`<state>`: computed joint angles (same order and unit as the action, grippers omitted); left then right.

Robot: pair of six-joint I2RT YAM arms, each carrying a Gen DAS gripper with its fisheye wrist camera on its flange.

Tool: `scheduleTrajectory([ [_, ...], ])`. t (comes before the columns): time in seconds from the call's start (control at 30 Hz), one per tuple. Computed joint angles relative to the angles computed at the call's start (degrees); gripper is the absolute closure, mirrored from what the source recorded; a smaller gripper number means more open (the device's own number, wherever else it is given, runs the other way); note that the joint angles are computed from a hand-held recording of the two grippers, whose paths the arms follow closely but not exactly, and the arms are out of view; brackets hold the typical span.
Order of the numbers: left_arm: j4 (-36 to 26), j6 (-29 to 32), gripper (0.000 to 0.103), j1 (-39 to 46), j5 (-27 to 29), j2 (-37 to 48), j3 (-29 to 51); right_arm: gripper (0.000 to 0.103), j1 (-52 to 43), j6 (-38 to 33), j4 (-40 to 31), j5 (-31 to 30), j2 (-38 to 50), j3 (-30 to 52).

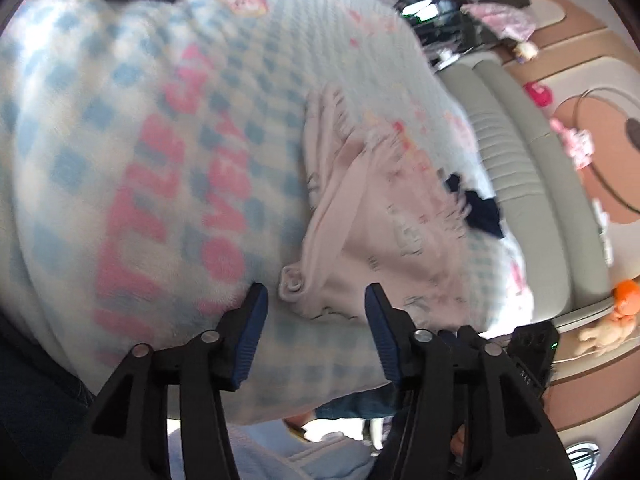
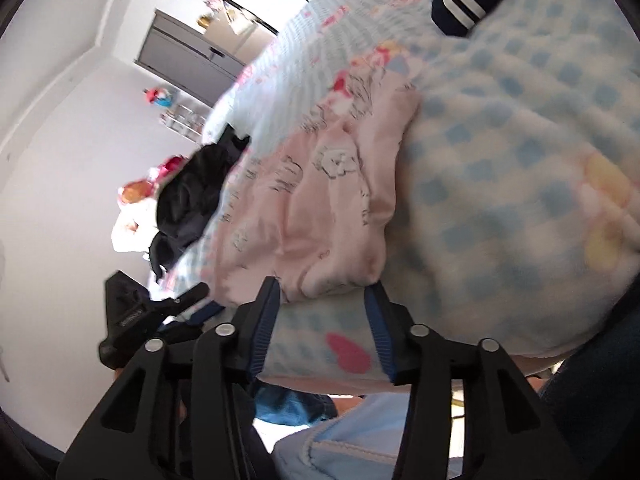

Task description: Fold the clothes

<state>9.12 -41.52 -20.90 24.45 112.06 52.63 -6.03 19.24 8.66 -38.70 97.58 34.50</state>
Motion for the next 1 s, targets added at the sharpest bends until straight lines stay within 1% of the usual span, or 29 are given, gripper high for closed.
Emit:
scheduleTrajectory([
  [0.07, -2.99, 0.57, 0.049, -1.40, -2.53, 2.26, 3.15, 0.056, 1.23, 1.53, -0.10, 2.89, 2.86, 1.47],
  [0.13, -4.55, 2.45, 0.052, -2.57, -4.42, 2.63, 4.94, 0.056, 3.04, 7.43, 5.79, 5.18, 7.12, 2.47],
  [0.17, -5.28, 3.56, 0.054, -3.26, -5.69, 2.79, 5.81, 0.056, 3.47, 8.96, 6.88, 5.40, 8.42, 3.08],
  [0.2, -6.25, 4.67, 0.066, -4.02, -7.61, 2.84, 6.59, 0.057, 3.65, 9.89, 7.32, 5.34, 9.30, 3.50],
  [0.23, -7.33, 5.74, 0.073, -4.90, -10.09, 2.79, 7.33, 0.061, 4.36, 9.86, 7.14, 6.57, 9.40, 3.78],
  [0.27, -8.65, 6.67, 0.077, -6.09, -13.82, 2.49, 7.92, 0.069, 5.72, 8.85, 7.07, 9.27, 8.33, 3.56],
  [0.3, -9.69, 7.59, 0.081, -7.26, -16.76, 2.27, 8.50, 0.074, 7.25, 7.59, 7.05, 12.34, 7.00, 3.24],
  [0.33, -10.68, 8.65, 0.085, -8.50, -19.74, 2.08, 9.10, 0.082, 8.79, 6.28, 6.97, 15.42, 5.73, 3.01],
  [0.37, -11.51, 10.08, 0.088, -9.95, -22.86, 1.89, 9.72, 0.089, 11.11, 4.50, 8.38, 19.93, 3.25, 1.61],
  [0.4, -12.04, 11.21, 0.092, -11.12, -25.45, 1.62, 10.09, 0.090, 13.73, 2.33, 10.08, 24.98, 0.49, 0.07],
  [0.47, -11.40, 11.78, 0.093, -12.04, -27.81, 0.34, 9.18, 0.093, 18.44, -1.79, 10.16, 33.42, -2.56, -0.80],
  [0.53, -10.72, 12.19, 0.094, -12.64, -29.57, -0.89, 8.22, 0.094, 19.43, -3.65, 8.03, 36.17, -3.08, -0.28],
  [0.6, -9.98, 11.43, 0.094, -11.17, -27.70, -1.76, 7.03, 0.094, 20.20, -3.64, 5.22, 37.65, -0.86, 2.00],
  [0.77, -14.13, 10.98, 0.094, -9.64, -27.82, -0.19, 8.85, 0.095, 14.41, -7.26, 1.58, 34.77, -3.32, -1.46],
  [0.87, -15.05, 10.15, 0.095, -8.78, -27.59, -0.12, 8.64, 0.094, 12.21, -6.54, 0.29, 32.42, -2.42, -0.98],
  [0.9, -14.61, 9.65, 0.094, -8.21, -26.74, -0.64, 7.73, 0.094, 10.24, -5.46, -0.18, 29.36, -1.94, -0.72],
  [0.93, -13.81, 8.83, 0.091, -7.42, -25.46, -1.27, 6.59, 0.094, 7.83, -4.18, -0.73, 25.53, -1.34, -0.37],
  [0.97, -11.99, 7.04, 0.091, -6.13, -23.25, -2.24, 4.84, 0.094, 4.52, -2.46, -0.51, 20.09, -0.52, -0.27],
  [1.0, -9.98, 4.98, 0.091, -5.13, -21.99, -3.34, 3.02, 0.093, 0.83, 0.00, 1.32, 14.20, -0.01, -1.07],
])
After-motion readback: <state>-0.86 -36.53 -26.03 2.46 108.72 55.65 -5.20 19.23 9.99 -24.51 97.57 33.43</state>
